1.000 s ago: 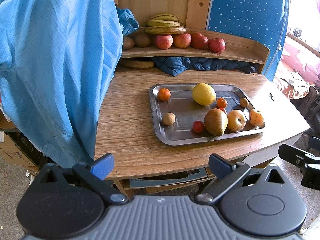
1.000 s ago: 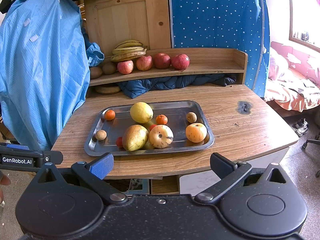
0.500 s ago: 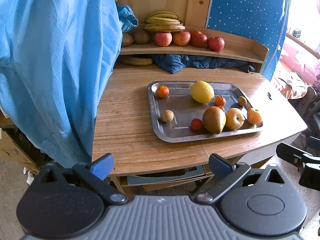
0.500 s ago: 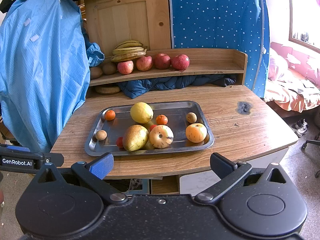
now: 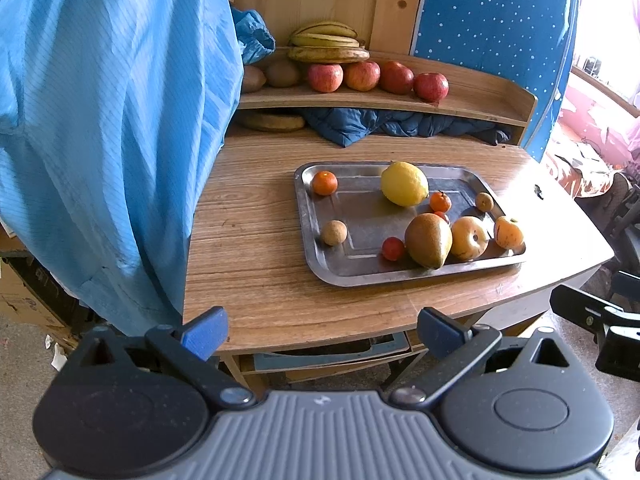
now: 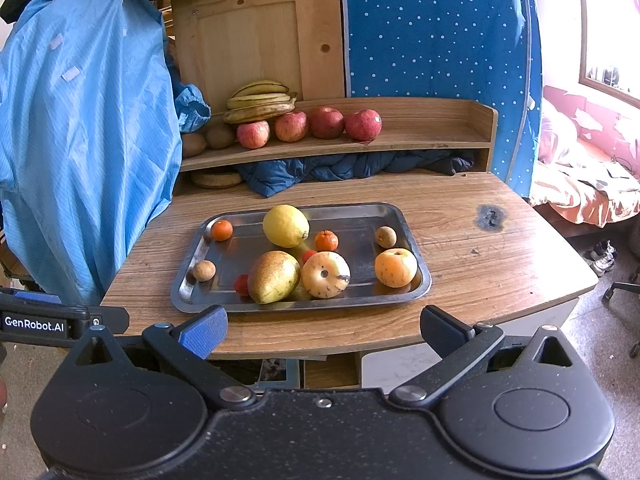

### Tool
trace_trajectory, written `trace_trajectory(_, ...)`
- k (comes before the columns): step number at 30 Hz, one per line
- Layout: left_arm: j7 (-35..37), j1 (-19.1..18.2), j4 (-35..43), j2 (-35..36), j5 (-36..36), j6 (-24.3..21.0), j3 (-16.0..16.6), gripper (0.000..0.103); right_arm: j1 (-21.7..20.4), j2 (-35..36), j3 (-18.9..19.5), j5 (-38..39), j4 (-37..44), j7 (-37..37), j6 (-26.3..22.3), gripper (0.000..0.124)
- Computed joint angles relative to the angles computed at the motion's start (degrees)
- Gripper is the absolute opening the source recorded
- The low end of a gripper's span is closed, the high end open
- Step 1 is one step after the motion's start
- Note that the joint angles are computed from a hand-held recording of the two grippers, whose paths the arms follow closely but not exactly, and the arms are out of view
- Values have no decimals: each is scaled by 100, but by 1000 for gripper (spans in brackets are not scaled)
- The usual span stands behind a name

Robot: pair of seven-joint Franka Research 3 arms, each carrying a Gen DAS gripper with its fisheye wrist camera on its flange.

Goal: Organize fruits

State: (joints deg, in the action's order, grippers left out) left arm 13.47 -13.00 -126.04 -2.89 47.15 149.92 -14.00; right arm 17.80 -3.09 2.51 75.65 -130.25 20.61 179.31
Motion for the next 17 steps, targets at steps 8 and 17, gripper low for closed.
trace_trajectory(8, -34, -12, 45, 41, 35, 2, 7, 102, -12, 18, 1, 25, 31, -51, -8, 102)
trace_trajectory(17, -64, -37, 102, 81, 50, -19, 13, 102, -74, 58, -15, -270, 79, 156, -121, 102)
